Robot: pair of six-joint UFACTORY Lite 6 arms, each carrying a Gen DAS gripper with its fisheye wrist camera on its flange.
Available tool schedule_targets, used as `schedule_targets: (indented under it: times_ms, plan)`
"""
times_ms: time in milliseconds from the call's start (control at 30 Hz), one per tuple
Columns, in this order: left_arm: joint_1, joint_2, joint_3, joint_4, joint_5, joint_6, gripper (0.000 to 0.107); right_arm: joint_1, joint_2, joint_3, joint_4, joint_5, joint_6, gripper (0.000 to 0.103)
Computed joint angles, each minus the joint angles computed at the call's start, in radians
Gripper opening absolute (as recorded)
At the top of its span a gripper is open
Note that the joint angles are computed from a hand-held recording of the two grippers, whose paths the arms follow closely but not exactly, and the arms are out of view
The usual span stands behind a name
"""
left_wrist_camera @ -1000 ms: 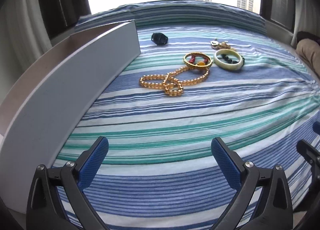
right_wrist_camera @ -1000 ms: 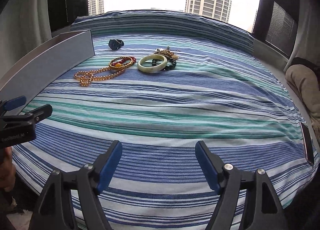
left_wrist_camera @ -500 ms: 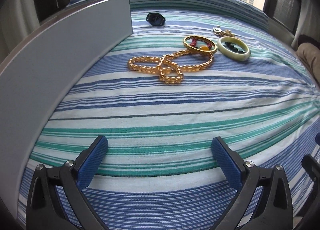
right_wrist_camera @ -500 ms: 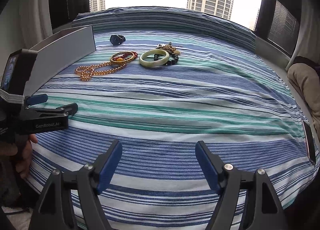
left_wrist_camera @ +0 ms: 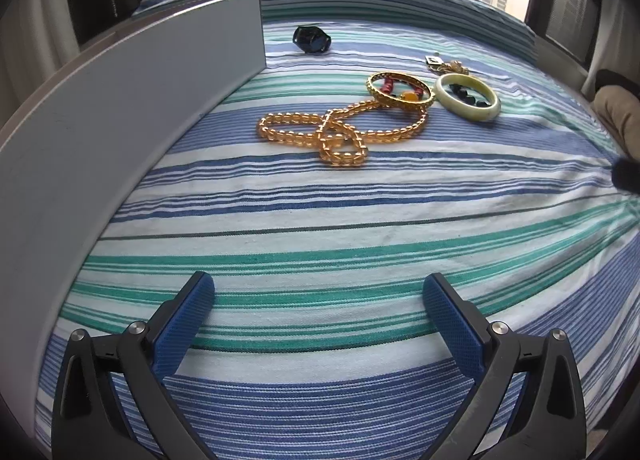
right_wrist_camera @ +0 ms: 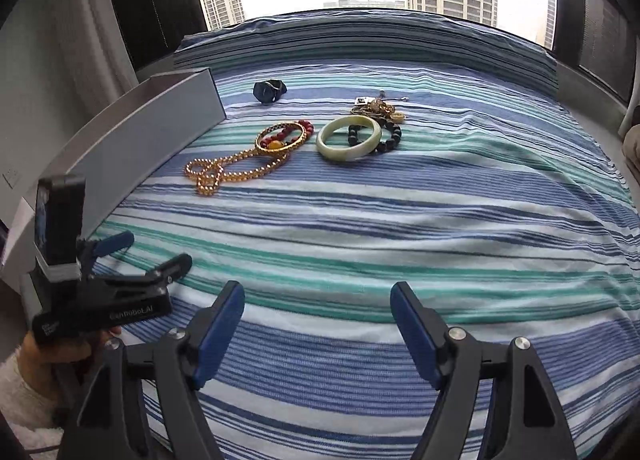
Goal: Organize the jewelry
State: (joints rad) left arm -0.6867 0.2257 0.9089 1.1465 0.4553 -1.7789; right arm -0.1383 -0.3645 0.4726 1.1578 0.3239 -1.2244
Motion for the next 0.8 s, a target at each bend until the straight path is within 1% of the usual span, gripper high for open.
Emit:
schedule_targets:
  times_ms: [33,67,100,167,233,267,300,333,367,400,433,467,500,533,567,600,633,700,733,800]
  plan:
    - [0.000,0.001,0.001,0.001,-0.001,0.000,0.103,-0.047,0.099,0.098,0.024,0.054,-0.020,0.077]
    - [0.001,0.002,0.001,0.002,-0.001,0.000,0.103,-0.075,0.196,0.191,0.062,0.078,-0.044,0.077]
    - [0.002,0.001,0.001,0.004,-0.003,0.000,0.103,-0.083,0.300,0.291,0.071,0.073,-0.035,0.077]
    - [0.002,0.002,0.002,0.002,-0.002,0.001,0.103,-0.068,0.505,0.491,-0.004,0.024,0.096,0.077]
    - [0.002,0.002,0.002,0.002,-0.002,0.001,0.103,-0.075,0.704,0.692,-0.075,0.080,0.237,0.075]
    - [0.002,0.002,0.002,0.001,-0.002,0.002,0.103,-0.073,0.787,0.778,-0.117,0.103,0.314,0.070]
    - [0.001,0.002,0.002,0.001,-0.002,0.002,0.103,-0.067,0.854,0.849,-0.156,0.120,0.394,0.057]
    - [0.001,0.002,0.002,0.001,-0.002,0.002,0.103,-0.062,0.907,0.900,-0.182,0.135,0.462,0.049]
    - [0.001,0.002,0.002,0.000,-0.002,0.002,0.103,-0.054,0.944,0.934,-0.208,0.136,0.528,0.046]
    - [0.002,0.002,0.002,0.000,-0.002,0.002,0.103,-0.039,0.951,0.937,-0.228,0.107,0.570,0.037]
    - [0.001,0.002,0.002,0.000,-0.001,0.002,0.103,-0.011,0.941,0.930,-0.290,0.057,0.629,0.032]
    - [0.001,0.002,0.002,0.000,-0.001,0.002,0.103,0.009,0.952,0.946,-0.355,0.042,0.677,0.028]
    - [0.002,0.002,0.001,0.000,-0.002,0.002,0.103,0.025,0.948,0.941,-0.392,0.024,0.706,0.020]
    - [0.001,0.002,0.002,-0.001,-0.001,0.002,0.103,0.039,0.932,0.916,-0.416,-0.010,0.722,0.017]
    - [0.001,0.002,0.002,-0.001,-0.001,0.002,0.103,0.039,0.914,0.896,-0.398,-0.024,0.697,0.016]
    - [0.002,0.002,0.002,-0.001,-0.002,0.003,0.103,0.031,0.889,0.873,-0.339,-0.020,0.631,0.013]
    - [0.001,0.001,0.001,-0.001,-0.001,0.002,0.103,0.015,0.861,0.843,-0.246,-0.003,0.526,0.013]
    - [0.001,0.001,0.001,-0.001,-0.001,0.002,0.103,-0.032,0.784,0.762,-0.107,0.062,0.356,0.013]
    - [0.001,0.001,0.001,-0.001,-0.001,0.003,0.103,-0.058,0.739,0.711,-0.062,0.101,0.285,0.013]
    - [0.002,0.001,0.001,-0.002,-0.001,0.004,0.103,-0.114,0.662,0.619,-0.056,0.186,0.220,0.013]
